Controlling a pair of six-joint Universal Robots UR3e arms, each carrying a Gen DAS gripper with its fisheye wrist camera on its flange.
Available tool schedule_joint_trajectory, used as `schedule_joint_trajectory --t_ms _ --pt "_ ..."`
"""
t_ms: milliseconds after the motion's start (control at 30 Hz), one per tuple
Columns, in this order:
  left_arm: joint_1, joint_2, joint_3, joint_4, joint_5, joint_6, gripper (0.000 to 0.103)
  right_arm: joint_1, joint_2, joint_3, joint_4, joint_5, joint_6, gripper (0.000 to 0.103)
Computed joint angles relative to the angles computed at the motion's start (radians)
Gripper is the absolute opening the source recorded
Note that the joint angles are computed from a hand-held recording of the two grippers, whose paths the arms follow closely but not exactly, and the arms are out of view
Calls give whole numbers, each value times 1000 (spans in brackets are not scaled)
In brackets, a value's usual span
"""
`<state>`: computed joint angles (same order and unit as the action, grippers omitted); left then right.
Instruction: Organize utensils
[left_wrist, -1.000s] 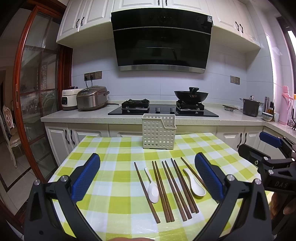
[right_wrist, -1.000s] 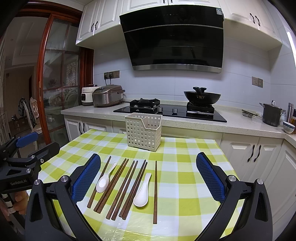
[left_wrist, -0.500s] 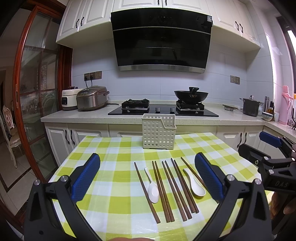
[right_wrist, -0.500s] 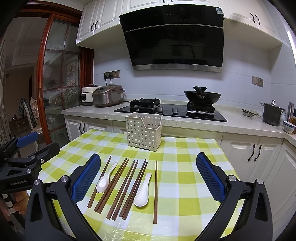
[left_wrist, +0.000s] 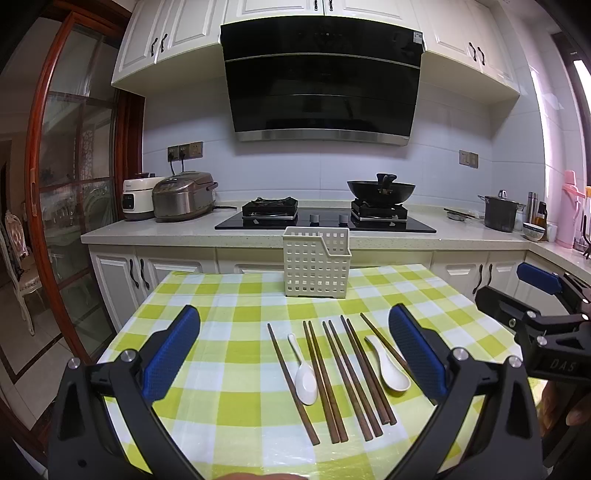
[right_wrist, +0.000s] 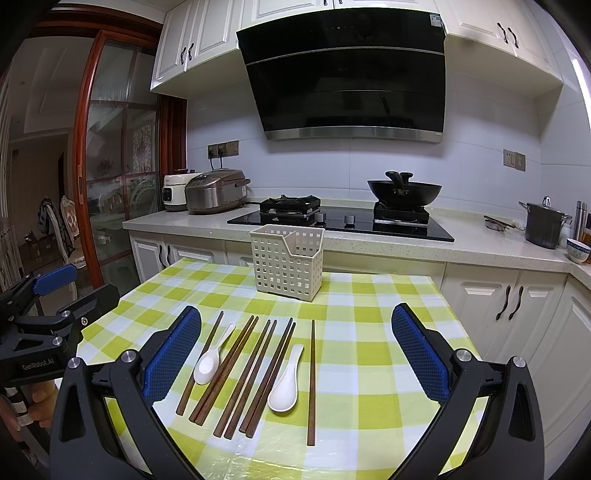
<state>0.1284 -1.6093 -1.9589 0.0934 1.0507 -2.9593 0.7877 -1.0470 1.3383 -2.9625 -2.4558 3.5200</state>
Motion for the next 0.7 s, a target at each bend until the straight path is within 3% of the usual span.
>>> schedule_joint_trajectory --t_ms 700 --pt "-3 -4 3 1 6 -1 99 -5 8 7 -17 7 2 97"
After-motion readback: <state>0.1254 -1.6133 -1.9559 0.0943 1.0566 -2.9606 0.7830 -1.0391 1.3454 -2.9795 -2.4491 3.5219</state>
